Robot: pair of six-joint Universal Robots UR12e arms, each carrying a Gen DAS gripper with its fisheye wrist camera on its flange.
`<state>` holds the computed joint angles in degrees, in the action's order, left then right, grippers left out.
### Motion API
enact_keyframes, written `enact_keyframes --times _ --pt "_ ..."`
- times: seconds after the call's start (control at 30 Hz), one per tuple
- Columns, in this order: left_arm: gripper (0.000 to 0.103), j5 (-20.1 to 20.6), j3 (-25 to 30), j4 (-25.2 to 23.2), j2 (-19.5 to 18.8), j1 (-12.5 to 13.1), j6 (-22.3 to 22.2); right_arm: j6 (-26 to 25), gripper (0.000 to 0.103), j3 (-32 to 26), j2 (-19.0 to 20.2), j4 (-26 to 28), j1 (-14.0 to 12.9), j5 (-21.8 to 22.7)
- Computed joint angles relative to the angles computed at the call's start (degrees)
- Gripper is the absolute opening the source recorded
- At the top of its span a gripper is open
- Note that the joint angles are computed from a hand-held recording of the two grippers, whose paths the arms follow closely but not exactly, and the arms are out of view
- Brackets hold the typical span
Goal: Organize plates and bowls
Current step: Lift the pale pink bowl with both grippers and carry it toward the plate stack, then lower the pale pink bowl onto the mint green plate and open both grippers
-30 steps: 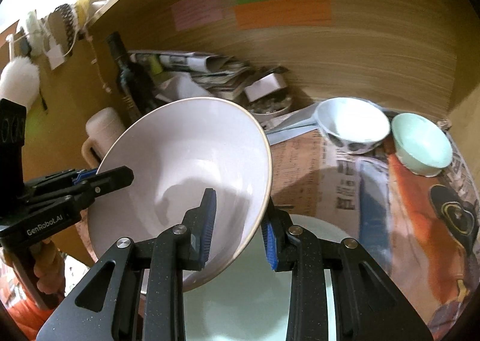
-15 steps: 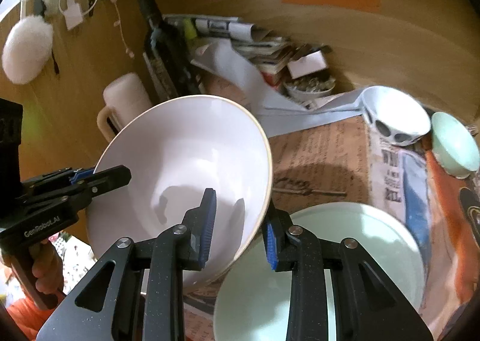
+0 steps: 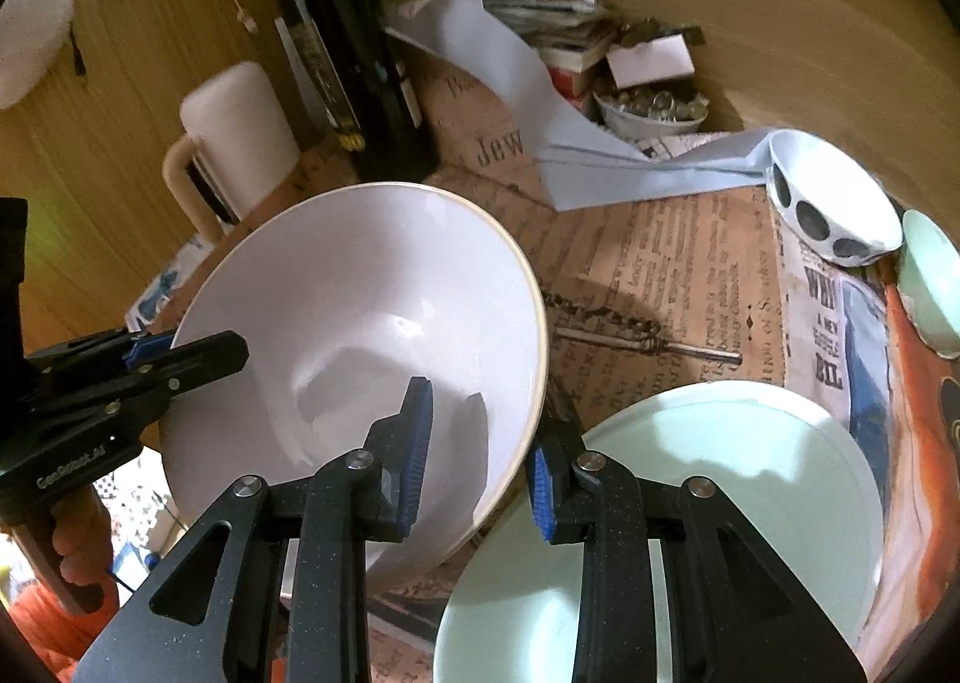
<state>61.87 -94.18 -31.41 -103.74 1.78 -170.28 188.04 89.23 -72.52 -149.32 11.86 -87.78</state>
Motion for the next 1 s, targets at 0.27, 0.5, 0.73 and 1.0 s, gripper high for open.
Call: enact_keyframes --times 0.27,0.5,0.73,1.0 --pt "0.020 -0.1 0.2 -0.8 -0.7 0.1 -0.6 -0.9 0.026 -0.9 1.0 0.7 0.4 -1.4" --pt "0.021 -0.3 -0.3 0.2 -0.7 0.1 -0.2 -2.0 0.029 -1.0 0.9 1.4 0.4 -0.7" --pt "0.029 2.4 0.1 1.2 -0.3 0.0 -2.1 -1.1 0.035 2.4 -1.7 -6.4 -0.4 -0.9" --pt "0.058 1.9 0.1 9.0 0.7 -0.5 -5.0 2.1 0.051 7.0 -5.9 -17.3 -2.2 -5.2"
